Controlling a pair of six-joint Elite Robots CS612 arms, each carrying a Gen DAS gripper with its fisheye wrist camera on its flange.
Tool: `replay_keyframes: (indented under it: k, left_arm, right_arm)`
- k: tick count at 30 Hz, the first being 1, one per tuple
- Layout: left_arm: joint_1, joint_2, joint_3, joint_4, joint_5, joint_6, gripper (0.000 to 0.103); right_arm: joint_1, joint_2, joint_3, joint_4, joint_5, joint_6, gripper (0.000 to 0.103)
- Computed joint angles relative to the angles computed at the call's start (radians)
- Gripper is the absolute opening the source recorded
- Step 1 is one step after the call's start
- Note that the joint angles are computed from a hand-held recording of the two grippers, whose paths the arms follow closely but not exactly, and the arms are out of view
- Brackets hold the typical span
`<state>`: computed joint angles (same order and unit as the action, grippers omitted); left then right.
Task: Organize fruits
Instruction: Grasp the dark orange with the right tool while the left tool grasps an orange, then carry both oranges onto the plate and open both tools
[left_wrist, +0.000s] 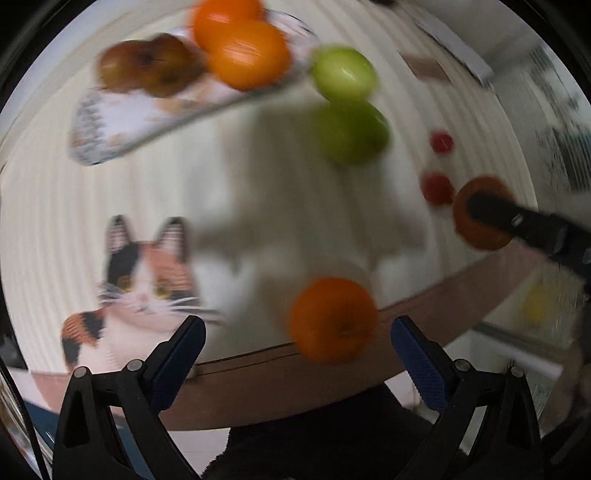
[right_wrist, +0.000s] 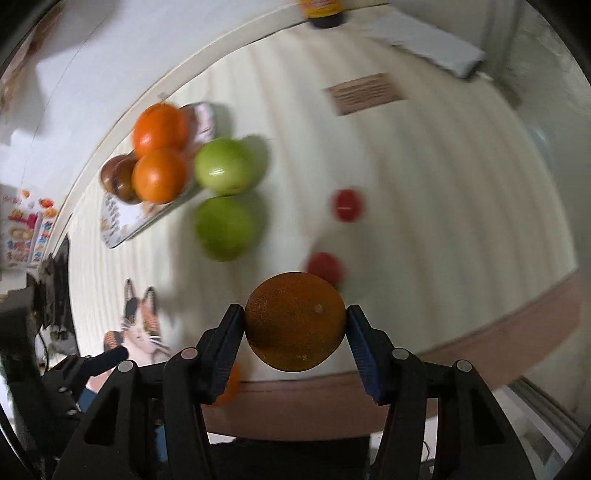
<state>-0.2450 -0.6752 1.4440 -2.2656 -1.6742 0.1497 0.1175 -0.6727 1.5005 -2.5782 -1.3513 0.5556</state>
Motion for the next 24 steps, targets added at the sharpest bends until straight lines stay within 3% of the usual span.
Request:
replay_keyframes:
  k: [5,7,9,11,14,18,24]
  left_arm:
    - [-0.031,0.022,-0.004,0.023,0.010,0.064,0.097]
    - [-0.038,0.025,0.000,0.016,0.027,0.072,0.070]
    - [-0.043,0.024,0.010,-0.017,0.058,0.072,0.062]
    - [-0.032,0.027,0.001,-0.017,0.030,0.053,0.061]
    - [-0.012,0.029,-0.011,-0.037,0.048,0.014,0.061]
    - [0.022,0.036,-0.035,-0.035,0.060,-0.045,0.061]
    - [0.061,0.054,-0.071,-0.012,0.064,-0.119,0.061]
  right_arm:
    - [-0.013,-0.019,0.046,-0.018,-0.003,0.040,0.059]
    - [-0.016,-0.021,0.054,-0.025,-0.001,0.045,0.059]
    - [-0.018,-0.025,0.063,-0.031,0.002,0.042,0.059]
    - [-0.014,-0.025,0.059,-0.027,0.004,0.030,0.059]
    - [-0.004,-0.019,0.045,-0.018,0.025,-0.007,0.059]
    - [0.022,0.026,-0.024,0.034,0.076,-0.083,0.059]
    - [0.049,0.079,-0.101,0.097,0.063,-0.132,0.060]
